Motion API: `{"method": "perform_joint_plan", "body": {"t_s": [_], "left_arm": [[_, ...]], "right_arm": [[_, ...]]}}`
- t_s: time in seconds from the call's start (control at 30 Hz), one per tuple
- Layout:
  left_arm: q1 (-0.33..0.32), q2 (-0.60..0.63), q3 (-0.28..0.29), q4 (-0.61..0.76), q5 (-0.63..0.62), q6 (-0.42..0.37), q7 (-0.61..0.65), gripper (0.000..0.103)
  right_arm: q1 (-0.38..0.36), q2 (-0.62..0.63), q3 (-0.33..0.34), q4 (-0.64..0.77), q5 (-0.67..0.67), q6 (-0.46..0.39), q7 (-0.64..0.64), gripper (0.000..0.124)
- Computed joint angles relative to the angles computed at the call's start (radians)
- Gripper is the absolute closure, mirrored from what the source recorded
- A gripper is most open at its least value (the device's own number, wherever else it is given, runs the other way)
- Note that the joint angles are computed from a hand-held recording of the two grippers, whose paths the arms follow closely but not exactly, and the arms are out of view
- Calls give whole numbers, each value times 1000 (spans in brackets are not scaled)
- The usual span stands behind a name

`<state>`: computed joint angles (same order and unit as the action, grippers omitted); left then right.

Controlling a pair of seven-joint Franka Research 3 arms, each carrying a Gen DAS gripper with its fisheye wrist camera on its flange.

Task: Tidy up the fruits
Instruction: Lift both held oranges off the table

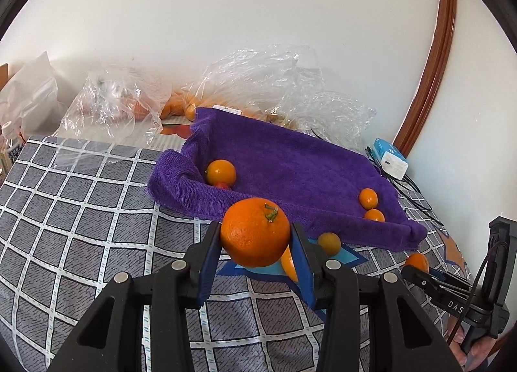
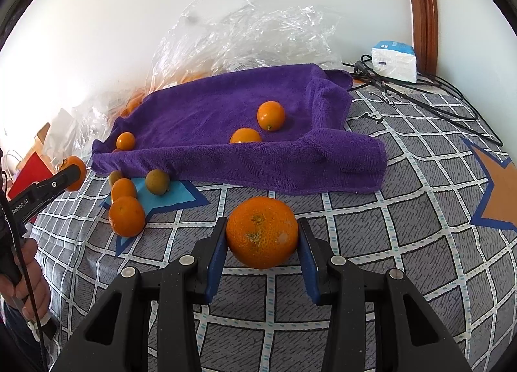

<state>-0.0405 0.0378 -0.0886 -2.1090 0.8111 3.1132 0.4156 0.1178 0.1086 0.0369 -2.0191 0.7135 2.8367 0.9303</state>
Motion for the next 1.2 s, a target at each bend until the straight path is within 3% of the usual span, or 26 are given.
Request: {"method": "perform_joint_plan", "body": {"t_s": [0.5, 0.83, 1.07, 1.2], "left_arm": [[7, -3, 8, 4, 51, 5, -67, 63], [15, -11, 11, 13, 169, -16, -185, 63], [25, -21, -11, -3, -20, -52, -21, 63], [26, -36, -16, 9, -36, -76, 27, 63]], "right_arm": [[1, -1, -1, -2, 2, 5, 7, 83], [8, -8, -7, -11, -57, 0, 40, 83], [11, -14, -9, 0, -82, -14, 78, 83], [20, -2, -4, 33, -107, -21, 90, 83]]}}
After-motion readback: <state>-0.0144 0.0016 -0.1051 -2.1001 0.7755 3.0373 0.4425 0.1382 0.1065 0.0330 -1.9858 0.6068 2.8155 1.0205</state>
